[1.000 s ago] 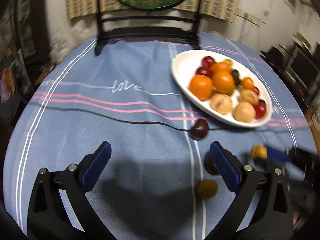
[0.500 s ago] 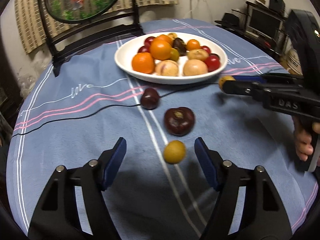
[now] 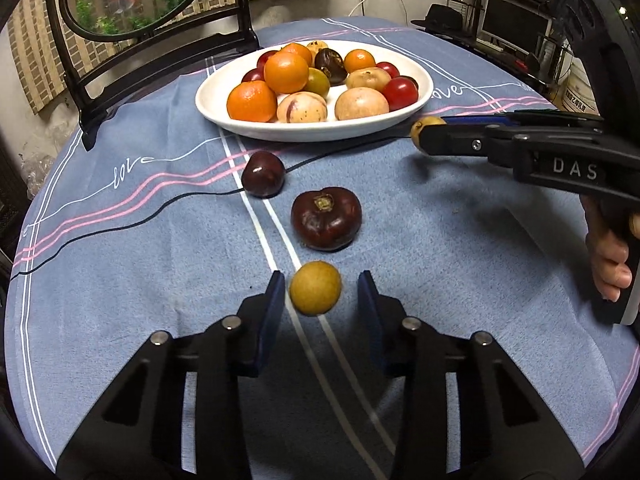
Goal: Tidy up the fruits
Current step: 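Grasp the yellow-brown round fruit with the right tool while the left tool grasps the small yellow fruit, then carry both yellow fruits over the white plate and open both tools to release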
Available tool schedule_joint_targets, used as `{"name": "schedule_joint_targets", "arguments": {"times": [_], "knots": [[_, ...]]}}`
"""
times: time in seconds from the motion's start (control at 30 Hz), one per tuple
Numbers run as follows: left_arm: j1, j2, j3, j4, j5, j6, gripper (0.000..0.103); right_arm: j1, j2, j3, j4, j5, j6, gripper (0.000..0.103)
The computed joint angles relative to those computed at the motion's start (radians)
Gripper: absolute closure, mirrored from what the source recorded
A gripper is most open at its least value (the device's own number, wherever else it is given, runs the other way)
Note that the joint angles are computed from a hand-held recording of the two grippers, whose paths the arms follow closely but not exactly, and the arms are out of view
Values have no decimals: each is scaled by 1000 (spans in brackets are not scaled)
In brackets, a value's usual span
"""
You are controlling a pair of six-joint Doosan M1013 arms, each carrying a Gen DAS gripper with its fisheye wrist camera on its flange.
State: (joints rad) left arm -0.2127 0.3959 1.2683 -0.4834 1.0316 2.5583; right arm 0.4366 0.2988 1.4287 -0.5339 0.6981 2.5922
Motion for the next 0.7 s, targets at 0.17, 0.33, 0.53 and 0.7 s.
{"name": "schedule_joint_targets", "arguments": {"times": [0.17, 0.33, 0.53, 0.7], "knots": [[-2, 1, 1, 4, -2, 2, 68, 0, 0, 0, -4, 5, 2, 76], [-2, 0, 3, 2, -10, 4, 77, 0, -1, 2, -8, 7, 5, 76], [1, 2, 1, -4, -5, 1, 77, 1, -2, 3, -14, 6, 9, 76], [6, -1, 5, -15, -1, -2, 77, 3, -5, 10, -17, 0, 15, 76]]}}
